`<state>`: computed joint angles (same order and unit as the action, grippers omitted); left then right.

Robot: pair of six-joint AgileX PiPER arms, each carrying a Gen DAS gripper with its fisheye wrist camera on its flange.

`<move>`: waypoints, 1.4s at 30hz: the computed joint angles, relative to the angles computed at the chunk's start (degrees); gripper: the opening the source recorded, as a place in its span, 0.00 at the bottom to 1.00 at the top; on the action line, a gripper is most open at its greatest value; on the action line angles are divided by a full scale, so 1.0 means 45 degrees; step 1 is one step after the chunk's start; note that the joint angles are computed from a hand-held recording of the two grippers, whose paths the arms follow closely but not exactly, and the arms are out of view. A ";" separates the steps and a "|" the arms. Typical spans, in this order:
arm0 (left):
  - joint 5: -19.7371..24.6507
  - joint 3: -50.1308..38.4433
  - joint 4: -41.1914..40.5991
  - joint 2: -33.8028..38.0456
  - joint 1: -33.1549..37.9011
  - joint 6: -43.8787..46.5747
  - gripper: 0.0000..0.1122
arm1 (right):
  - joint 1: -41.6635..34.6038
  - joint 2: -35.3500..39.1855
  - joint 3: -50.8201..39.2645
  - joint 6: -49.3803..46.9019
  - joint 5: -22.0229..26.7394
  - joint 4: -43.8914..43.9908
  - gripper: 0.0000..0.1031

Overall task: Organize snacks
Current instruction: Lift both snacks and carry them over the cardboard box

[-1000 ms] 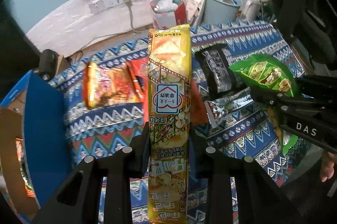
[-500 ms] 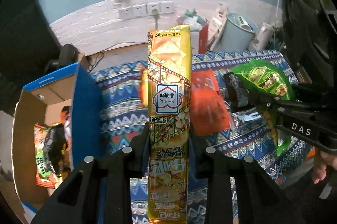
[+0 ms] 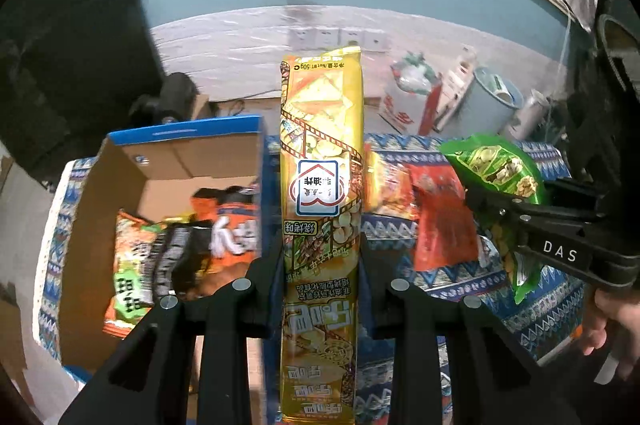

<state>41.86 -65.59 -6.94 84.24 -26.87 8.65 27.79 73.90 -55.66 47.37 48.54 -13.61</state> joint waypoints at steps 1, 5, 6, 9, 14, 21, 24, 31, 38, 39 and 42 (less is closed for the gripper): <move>0.0021 0.0012 -0.0154 -0.0052 0.0225 0.0202 0.27 | 0.0069 0.0187 -0.0178 -0.0014 -0.0034 0.0028 0.34; 0.0195 0.0011 -0.0948 -0.0203 0.1200 0.1100 0.27 | 0.0549 0.1033 -0.1127 0.0149 -0.0025 -0.0149 0.34; 0.0237 -0.0014 -0.1148 -0.0216 0.1453 0.1319 0.27 | 0.0674 0.1269 -0.1413 0.0137 0.0000 -0.0174 0.34; 0.0309 -0.0104 -0.1580 -0.0205 0.2192 0.1892 0.27 | 0.1033 0.2002 -0.2297 0.0124 0.0043 -0.0279 0.34; 0.0267 -0.0257 -0.1820 -0.0054 0.3028 0.2327 0.27 | 0.1520 0.3078 -0.3600 0.0046 0.0194 -0.0294 0.34; 0.0071 -0.0370 -0.2084 0.0416 0.4385 0.3087 0.27 | 0.1973 0.4607 -0.5408 -0.0311 0.0293 -0.0194 0.34; 0.0103 -0.0475 -0.2271 0.0661 0.4936 0.3429 0.27 | 0.2059 0.5112 -0.6004 -0.0560 0.0351 -0.0049 0.34; 0.0250 -0.0964 -0.2352 0.1604 0.6036 0.3564 0.27 | 0.2302 0.6507 -0.7732 -0.1214 0.0684 0.0301 0.34; 0.0445 -0.1314 -0.1883 0.2260 0.6374 0.3020 0.29 | 0.2537 0.7688 -0.9241 -0.1751 0.1029 0.0621 0.34; 0.0475 -0.1351 -0.1802 0.2281 0.6408 0.2926 0.30 | 0.2567 0.7880 -0.9464 -0.1821 0.1062 0.0705 0.34; 0.0508 -0.1357 -0.1597 0.2169 0.6565 0.2790 0.42 | 0.2535 0.8404 -1.0112 -0.2112 0.1212 0.0983 0.34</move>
<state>44.14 -71.70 -14.13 94.00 2.67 21.20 39.20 111.72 -101.16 37.87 54.00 -9.19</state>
